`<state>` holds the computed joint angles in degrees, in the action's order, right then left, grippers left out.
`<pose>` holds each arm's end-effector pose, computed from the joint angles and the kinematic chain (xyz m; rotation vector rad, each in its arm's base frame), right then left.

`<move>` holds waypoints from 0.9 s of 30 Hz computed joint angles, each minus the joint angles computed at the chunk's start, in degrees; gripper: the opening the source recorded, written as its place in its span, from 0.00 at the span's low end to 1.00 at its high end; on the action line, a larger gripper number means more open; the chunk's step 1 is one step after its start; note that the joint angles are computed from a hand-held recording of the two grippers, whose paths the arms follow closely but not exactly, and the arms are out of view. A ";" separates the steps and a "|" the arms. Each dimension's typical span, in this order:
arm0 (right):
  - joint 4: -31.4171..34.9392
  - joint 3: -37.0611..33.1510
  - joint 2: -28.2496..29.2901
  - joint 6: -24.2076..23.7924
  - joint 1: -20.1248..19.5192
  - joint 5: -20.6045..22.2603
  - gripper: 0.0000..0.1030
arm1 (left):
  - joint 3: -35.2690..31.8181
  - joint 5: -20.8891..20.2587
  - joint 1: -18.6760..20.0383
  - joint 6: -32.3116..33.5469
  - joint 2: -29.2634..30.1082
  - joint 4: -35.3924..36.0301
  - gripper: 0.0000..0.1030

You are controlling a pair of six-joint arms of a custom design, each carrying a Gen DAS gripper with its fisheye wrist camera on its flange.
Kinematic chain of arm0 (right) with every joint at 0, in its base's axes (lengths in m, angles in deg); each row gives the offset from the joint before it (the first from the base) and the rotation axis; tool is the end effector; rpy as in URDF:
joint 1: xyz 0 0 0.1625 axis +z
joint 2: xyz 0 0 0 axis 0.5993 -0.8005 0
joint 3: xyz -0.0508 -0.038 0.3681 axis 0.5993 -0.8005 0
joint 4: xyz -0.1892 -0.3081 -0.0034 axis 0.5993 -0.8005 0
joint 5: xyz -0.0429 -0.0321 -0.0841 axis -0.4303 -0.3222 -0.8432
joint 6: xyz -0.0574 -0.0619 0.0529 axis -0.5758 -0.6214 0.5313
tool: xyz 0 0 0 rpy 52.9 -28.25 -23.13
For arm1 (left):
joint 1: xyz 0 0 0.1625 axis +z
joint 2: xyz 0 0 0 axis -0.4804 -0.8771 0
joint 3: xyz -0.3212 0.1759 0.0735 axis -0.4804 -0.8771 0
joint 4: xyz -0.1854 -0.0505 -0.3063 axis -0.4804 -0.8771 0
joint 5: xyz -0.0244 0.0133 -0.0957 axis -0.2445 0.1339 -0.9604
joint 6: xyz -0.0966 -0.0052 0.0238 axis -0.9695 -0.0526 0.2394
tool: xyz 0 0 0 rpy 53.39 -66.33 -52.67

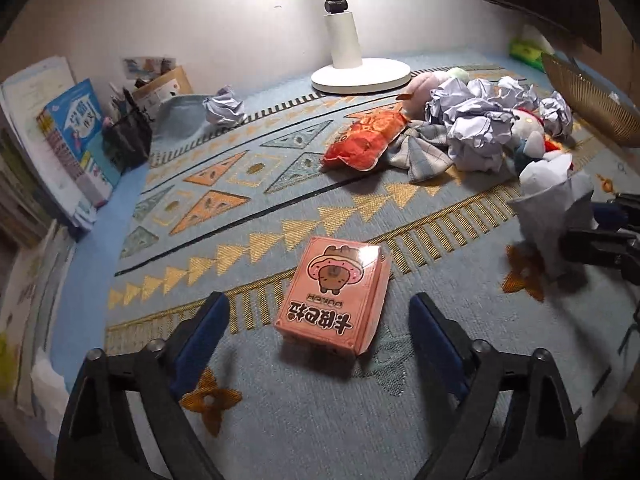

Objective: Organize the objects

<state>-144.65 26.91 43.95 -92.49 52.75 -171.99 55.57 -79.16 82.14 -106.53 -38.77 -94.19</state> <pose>0.1279 -0.5328 -0.0028 1.3164 -2.6726 0.3723 -0.0470 -0.4445 0.0883 0.1152 2.0004 -0.7973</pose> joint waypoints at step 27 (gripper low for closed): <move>2.73 3.64 -4.59 8.84 -1.93 2.42 0.56 | 0.81 1.84 -1.00 1.85 2.20 -5.79 0.40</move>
